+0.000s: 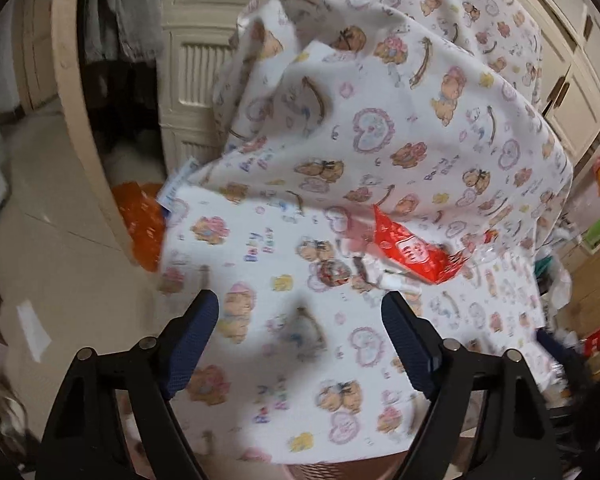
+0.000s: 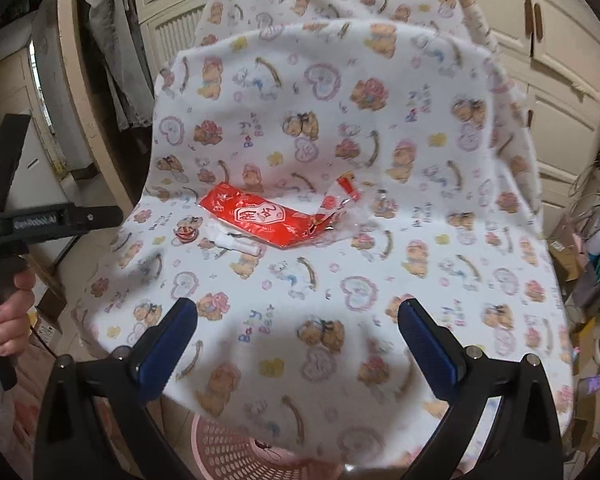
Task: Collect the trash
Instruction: 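Grasp the small orange-capped clear bottle with the left gripper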
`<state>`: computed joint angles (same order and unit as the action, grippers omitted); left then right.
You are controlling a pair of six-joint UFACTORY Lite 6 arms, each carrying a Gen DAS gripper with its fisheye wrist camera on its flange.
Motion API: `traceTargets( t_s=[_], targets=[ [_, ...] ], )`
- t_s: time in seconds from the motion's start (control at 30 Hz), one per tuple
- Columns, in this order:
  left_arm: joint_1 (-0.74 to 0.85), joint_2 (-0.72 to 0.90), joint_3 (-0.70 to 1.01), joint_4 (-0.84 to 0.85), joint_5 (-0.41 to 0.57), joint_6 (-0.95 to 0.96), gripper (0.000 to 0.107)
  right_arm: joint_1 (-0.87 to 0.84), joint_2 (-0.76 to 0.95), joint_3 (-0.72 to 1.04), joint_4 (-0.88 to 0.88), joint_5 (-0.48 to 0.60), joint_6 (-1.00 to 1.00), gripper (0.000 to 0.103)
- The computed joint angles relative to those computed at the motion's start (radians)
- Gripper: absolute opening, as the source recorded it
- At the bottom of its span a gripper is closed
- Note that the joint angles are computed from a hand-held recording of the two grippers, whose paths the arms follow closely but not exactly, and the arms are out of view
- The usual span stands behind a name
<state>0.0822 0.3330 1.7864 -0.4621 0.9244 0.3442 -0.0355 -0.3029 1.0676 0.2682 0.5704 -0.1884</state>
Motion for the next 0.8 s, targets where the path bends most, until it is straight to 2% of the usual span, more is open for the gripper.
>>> traceTargets(
  t_s=[0.07,0.17,0.23,0.33,0.37,0.47,0.53,0.6,0.67,0.77,0.8],
  targets=[
    [-0.006,0.066,0.08,-0.01,0.046,-0.023,0.081,0.002,0.042,-0.001,0.028,-0.033,-0.01,0.1],
    [-0.026,0.199,0.249,0.025,0.126,-0.098,0.067,-0.004,0.121,0.05,0.077,-0.038,-0.005,0.1],
    [-0.037,0.324,0.422,0.04,0.217,-0.148,0.055,-0.018,0.159,0.086,0.141,-0.026,-0.045,0.1],
    [-0.033,0.484,0.659,-0.01,0.343,-0.171,0.043,-0.009,0.185,0.118,0.085,-0.041,-0.013,0.1],
    [-0.042,0.513,0.704,0.003,0.354,-0.182,0.042,-0.01,0.191,0.125,0.077,-0.042,-0.009,0.1],
    [-0.086,0.517,0.692,0.089,0.325,-0.213,0.04,-0.024,0.206,0.137,0.106,-0.032,-0.024,0.1],
    [-0.104,0.524,0.678,0.09,0.328,-0.209,0.027,-0.035,0.212,0.141,0.134,-0.021,-0.044,0.1],
    [-0.125,0.501,0.63,0.112,0.301,-0.213,0.023,-0.036,0.216,0.141,0.135,-0.022,-0.042,0.1],
    [-0.152,0.444,0.537,0.183,0.22,-0.255,0.015,-0.035,0.219,0.139,0.134,-0.026,-0.037,0.1],
    [-0.17,0.446,0.536,0.193,0.22,-0.248,0.0,-0.031,0.226,0.142,0.139,-0.023,-0.033,0.1],
    [-0.168,0.443,0.537,0.189,0.226,-0.246,0.0,-0.027,0.227,0.142,0.136,-0.024,-0.029,0.1]
  ],
)
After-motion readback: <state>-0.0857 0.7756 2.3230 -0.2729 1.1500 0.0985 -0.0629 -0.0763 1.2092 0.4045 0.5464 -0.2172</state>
